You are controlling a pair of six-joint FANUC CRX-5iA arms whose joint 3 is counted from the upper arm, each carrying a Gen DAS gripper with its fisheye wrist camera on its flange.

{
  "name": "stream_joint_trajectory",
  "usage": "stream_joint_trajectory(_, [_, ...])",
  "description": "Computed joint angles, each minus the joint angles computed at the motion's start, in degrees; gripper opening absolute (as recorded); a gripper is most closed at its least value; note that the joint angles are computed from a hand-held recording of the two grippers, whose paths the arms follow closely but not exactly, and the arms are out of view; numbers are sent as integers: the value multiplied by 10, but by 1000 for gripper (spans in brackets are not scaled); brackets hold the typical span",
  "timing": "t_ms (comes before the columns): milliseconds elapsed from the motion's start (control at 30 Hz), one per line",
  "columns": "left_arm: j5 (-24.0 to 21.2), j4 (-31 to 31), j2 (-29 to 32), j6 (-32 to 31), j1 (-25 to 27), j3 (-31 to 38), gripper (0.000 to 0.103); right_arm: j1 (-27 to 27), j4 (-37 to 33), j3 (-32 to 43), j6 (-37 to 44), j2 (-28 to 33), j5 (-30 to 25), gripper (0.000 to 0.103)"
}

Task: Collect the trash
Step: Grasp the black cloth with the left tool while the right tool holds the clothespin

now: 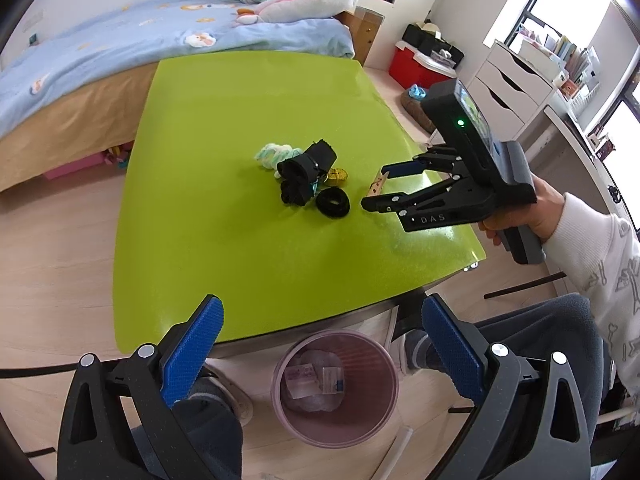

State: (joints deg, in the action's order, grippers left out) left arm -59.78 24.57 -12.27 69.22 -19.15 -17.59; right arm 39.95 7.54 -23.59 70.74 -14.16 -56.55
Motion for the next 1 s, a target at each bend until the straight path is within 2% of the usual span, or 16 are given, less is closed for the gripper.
stream_joint_trajectory(300, [11, -7, 49, 2, -14, 49, 95, 44, 26, -32, -151, -63, -18, 61])
stream_joint_trajectory(433, [3, -13, 85, -3, -19, 86, 96, 80, 47, -55, -226, -101, -35, 61])
stream_joint_trajectory(767, [-46, -54, 204, 7, -39, 210, 95, 88, 58, -69, -258, -134, -44, 61])
stream_joint_trajectory(967, [-68, -70, 252, 17, -46, 253, 95, 94, 65, -77, -271, -146, -48, 61])
stream_joint_trajectory(1000, [-68, -71, 257, 16, -48, 257, 91, 93, 64, -78, -272, -146, -48, 61])
